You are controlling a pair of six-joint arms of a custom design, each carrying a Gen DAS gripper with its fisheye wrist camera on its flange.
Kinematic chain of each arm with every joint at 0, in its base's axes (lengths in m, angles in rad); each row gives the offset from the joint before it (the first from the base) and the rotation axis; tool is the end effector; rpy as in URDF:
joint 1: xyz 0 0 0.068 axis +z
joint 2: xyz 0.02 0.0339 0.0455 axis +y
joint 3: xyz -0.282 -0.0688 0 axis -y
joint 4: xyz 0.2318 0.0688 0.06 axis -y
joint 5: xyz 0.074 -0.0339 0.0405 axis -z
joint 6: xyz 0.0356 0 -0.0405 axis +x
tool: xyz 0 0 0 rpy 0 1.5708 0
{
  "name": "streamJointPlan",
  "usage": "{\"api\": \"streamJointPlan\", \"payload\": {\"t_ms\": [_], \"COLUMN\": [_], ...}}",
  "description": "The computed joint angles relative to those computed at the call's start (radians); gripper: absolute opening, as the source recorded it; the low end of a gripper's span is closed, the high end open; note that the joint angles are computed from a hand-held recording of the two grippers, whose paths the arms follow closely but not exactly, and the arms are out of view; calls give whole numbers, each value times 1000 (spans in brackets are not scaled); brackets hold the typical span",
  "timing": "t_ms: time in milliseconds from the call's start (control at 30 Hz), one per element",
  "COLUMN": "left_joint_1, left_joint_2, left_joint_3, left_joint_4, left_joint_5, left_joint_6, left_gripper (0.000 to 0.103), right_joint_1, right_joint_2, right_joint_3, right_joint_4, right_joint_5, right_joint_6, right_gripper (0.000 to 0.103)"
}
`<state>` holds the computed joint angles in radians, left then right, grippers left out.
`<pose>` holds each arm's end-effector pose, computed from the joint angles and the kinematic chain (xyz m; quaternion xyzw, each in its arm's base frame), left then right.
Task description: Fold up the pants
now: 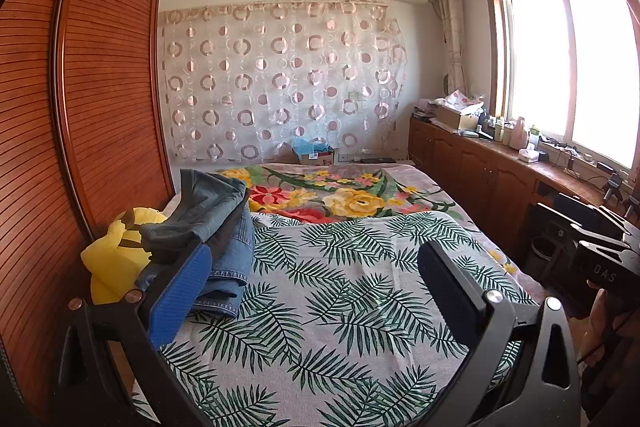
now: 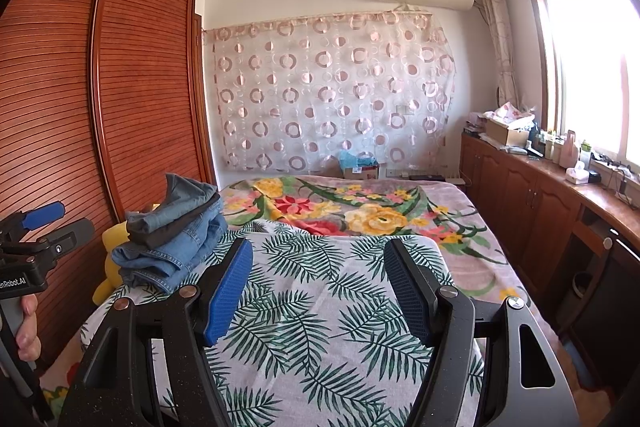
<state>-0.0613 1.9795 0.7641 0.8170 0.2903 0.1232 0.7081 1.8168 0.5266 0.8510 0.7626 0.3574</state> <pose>0.3673 -0.0328 0.1339 0.1556 0.8134 -0.1035 0.5508 0.2445 0.1770 0.1385 0.0597 0.8063 -0.0179 0.5882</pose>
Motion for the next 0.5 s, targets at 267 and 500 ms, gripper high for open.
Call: {"api": "streamJointPlan", "payload": {"t_ms": [267,500], "left_joint_1": [-1,-6], "left_joint_2": [-1,-2], "left_joint_3": [-3,-3], "left_joint_4": [2,4], "left_joint_5": [-2,-5], "left_joint_6": [0,-1], "left_gripper": [103,103], "right_joint_1": [-2,-8], "right_joint_2": [4,7], "right_joint_3": [-4,-4], "right_joint_4": [10,19], "right_joint_5": [-3,-3], "right_joint_6": [-3,-7], "right_gripper": [70,70]}}
